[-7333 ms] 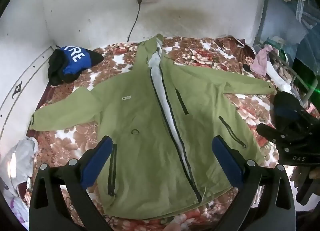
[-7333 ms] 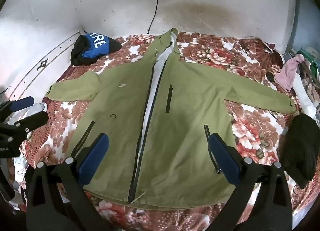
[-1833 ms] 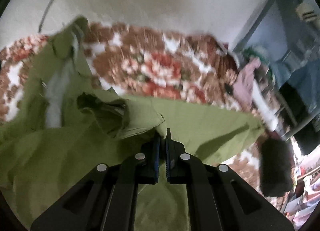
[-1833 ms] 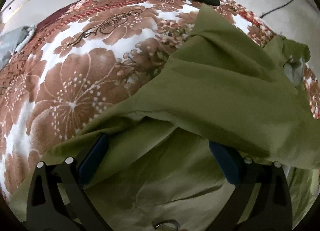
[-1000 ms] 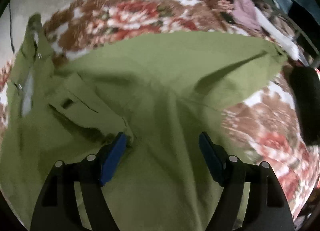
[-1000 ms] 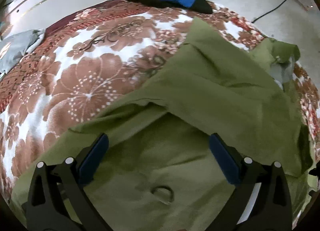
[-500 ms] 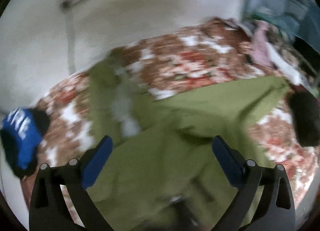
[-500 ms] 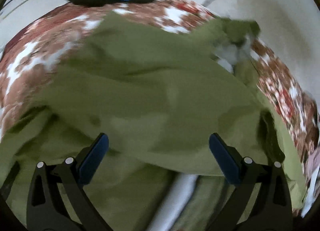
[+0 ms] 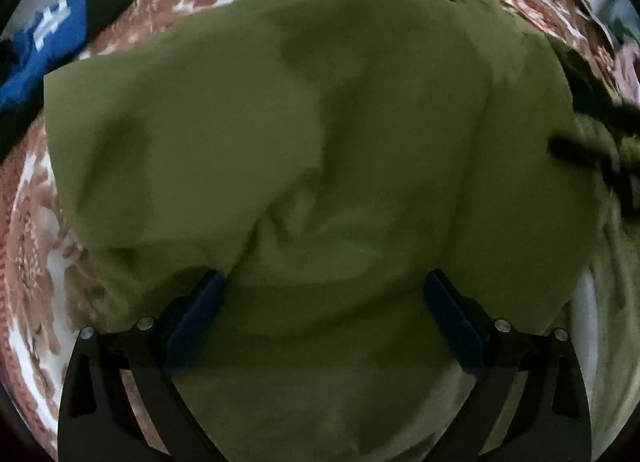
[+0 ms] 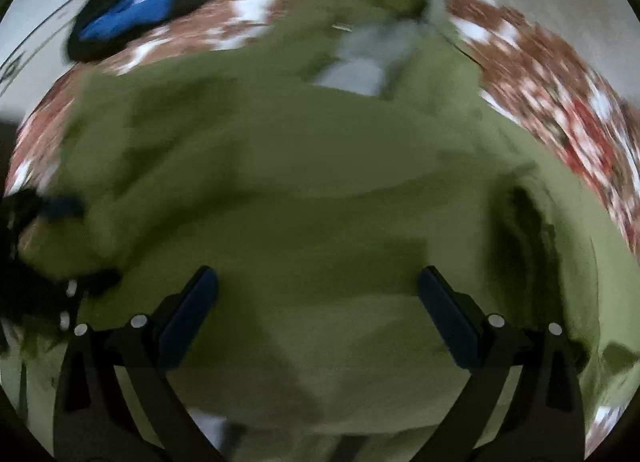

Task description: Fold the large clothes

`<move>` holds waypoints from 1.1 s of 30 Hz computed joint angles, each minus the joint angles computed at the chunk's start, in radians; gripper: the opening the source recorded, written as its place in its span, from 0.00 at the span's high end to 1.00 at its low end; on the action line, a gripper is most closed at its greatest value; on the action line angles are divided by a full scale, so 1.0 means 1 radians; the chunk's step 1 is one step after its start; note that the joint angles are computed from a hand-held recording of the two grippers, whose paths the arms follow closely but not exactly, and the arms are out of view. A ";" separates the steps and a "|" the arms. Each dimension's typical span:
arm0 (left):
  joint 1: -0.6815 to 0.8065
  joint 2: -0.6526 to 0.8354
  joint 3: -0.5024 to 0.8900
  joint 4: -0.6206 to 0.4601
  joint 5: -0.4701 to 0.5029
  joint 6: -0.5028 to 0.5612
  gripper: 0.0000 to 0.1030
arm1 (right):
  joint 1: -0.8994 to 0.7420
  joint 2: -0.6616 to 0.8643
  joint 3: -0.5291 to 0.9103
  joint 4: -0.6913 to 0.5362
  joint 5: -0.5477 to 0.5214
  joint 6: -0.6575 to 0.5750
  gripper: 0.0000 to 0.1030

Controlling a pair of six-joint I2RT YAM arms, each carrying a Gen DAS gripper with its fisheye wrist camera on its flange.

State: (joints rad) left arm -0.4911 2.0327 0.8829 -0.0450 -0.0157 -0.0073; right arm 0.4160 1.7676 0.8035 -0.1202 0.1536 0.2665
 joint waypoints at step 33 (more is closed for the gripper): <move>-0.190 -0.111 0.050 -0.155 -0.192 -0.047 0.05 | -1.323 -0.239 -0.063 -0.109 -0.208 -0.750 0.04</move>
State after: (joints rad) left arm -0.6811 1.9214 0.9330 -0.1997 -0.2078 -0.0547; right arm -0.9071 1.5290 0.7407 -0.2288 -0.0546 -0.4838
